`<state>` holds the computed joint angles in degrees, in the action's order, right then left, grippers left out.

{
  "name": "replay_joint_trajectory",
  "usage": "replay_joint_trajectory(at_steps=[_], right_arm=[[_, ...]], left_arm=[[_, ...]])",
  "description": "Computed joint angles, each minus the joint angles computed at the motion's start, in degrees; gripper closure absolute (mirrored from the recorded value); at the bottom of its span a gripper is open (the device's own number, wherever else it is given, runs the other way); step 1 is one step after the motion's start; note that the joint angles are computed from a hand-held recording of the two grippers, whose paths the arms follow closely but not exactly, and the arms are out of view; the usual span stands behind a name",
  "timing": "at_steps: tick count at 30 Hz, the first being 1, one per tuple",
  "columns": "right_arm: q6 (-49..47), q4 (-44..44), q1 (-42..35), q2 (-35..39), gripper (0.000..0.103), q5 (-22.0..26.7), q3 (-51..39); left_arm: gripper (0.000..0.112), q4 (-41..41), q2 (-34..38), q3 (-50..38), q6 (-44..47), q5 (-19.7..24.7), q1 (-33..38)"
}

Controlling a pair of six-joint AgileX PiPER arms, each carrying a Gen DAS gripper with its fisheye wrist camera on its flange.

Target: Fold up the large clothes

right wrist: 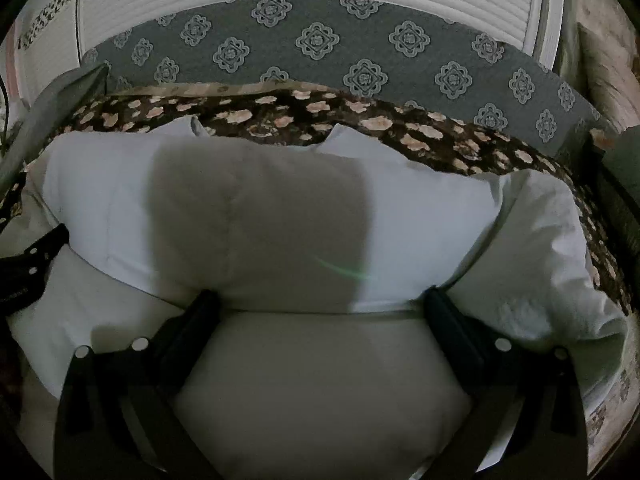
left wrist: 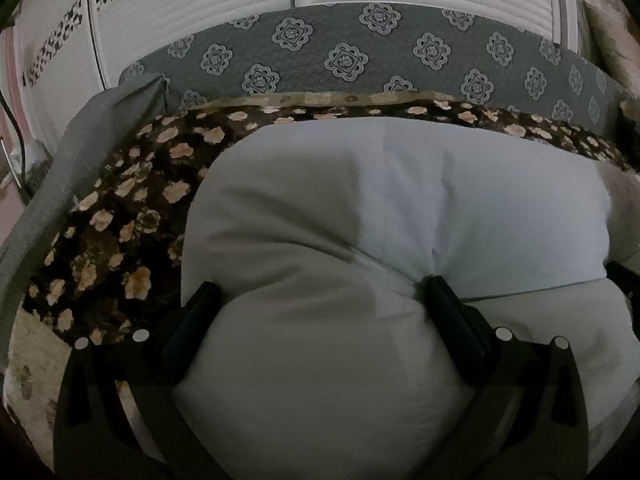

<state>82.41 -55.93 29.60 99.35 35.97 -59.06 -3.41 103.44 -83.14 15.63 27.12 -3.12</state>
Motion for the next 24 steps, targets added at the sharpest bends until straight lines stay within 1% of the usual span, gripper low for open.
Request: replay_joint_trajectory(at_steps=[6, 17, 21, 24], right_arm=[[0.45, -0.03, 0.13, 0.57, 0.002, 0.00, -0.11], [1.84, -1.35, 0.00, 1.00, 0.002, -0.64, 0.40], [1.97, -1.88, 0.47, 1.43, 0.002, 0.57, -0.12], [2.34, -2.48, 1.03, 1.41, 0.002, 1.56, -0.41]], left_arm=[[0.012, 2.69, 0.60, -0.53, -2.27, 0.19, -0.71], [0.012, 1.70, 2.33, -2.63, -1.54, 2.03, -0.83], [0.012, 3.04, 2.11, -2.14, -2.74, 1.20, -1.26], [0.012, 1.92, 1.71, -1.44, -1.78, 0.53, -0.98]])
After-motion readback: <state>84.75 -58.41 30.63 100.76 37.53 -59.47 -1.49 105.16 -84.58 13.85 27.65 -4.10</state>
